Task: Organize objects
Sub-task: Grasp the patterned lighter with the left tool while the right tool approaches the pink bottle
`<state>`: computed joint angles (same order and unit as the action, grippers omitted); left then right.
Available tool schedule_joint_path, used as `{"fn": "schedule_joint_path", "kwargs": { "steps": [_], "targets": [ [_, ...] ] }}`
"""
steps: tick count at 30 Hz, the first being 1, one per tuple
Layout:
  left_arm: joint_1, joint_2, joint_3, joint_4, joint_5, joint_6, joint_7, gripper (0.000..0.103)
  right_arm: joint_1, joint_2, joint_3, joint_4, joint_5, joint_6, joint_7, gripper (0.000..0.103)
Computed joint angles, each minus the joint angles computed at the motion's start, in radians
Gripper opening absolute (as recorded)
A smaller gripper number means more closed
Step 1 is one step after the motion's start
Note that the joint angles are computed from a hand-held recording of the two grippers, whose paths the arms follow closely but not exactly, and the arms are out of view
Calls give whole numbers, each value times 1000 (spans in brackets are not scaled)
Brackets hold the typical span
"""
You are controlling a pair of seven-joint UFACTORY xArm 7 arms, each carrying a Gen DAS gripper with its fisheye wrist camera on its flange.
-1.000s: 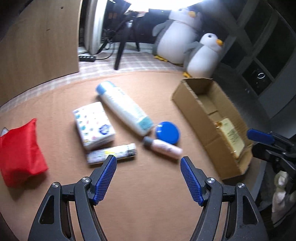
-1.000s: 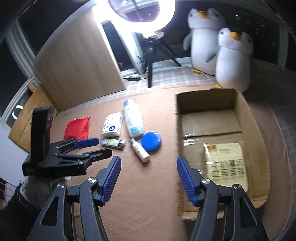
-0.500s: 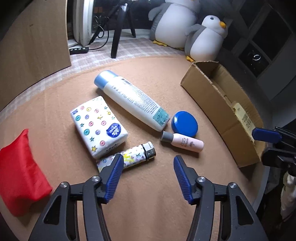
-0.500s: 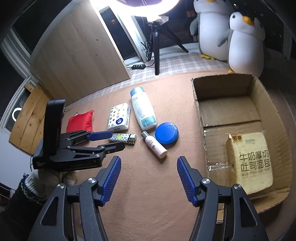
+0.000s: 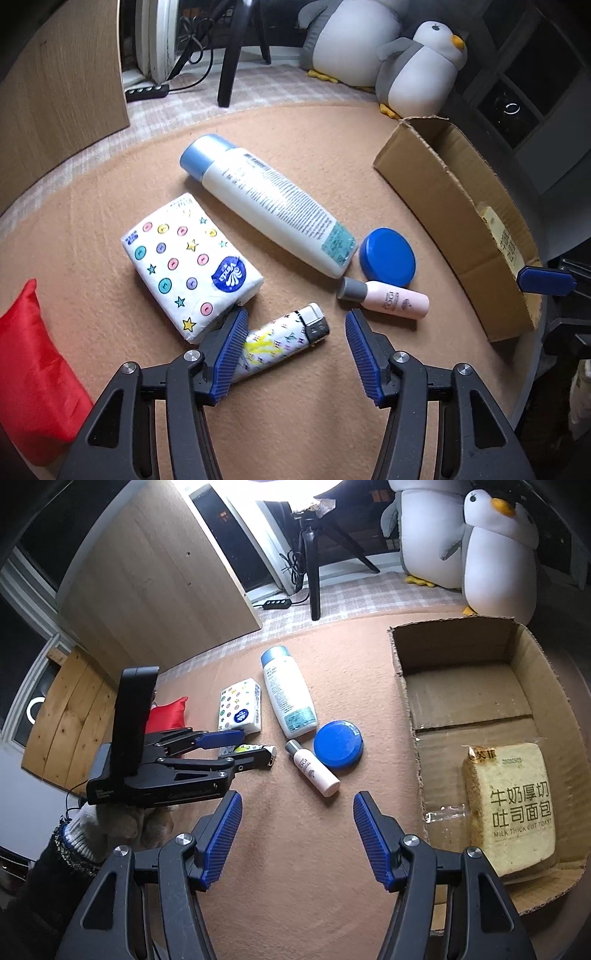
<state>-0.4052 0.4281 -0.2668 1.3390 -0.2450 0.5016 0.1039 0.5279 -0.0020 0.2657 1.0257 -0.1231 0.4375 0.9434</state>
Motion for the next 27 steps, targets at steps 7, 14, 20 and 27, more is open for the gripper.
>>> {"fn": "schedule_joint_path", "kwargs": {
  "steps": [7,14,20,27],
  "targets": [
    [7,-10,1,-29,-5,-3,10,59,3,48,-4,39,65,5,-70,59],
    [-1,-46,-1,-97,-16,-46,-8,51,1,115,-11,88,143,11,-144,58],
    [-37,-56,26,-109,32,-58,-113,34,-4,173,-16,148,185,38,-204,52],
    [-35,-77,19,-145,44,-79,-195,26,0,257,-29,239,187,92,-244,44]
  ]
}}
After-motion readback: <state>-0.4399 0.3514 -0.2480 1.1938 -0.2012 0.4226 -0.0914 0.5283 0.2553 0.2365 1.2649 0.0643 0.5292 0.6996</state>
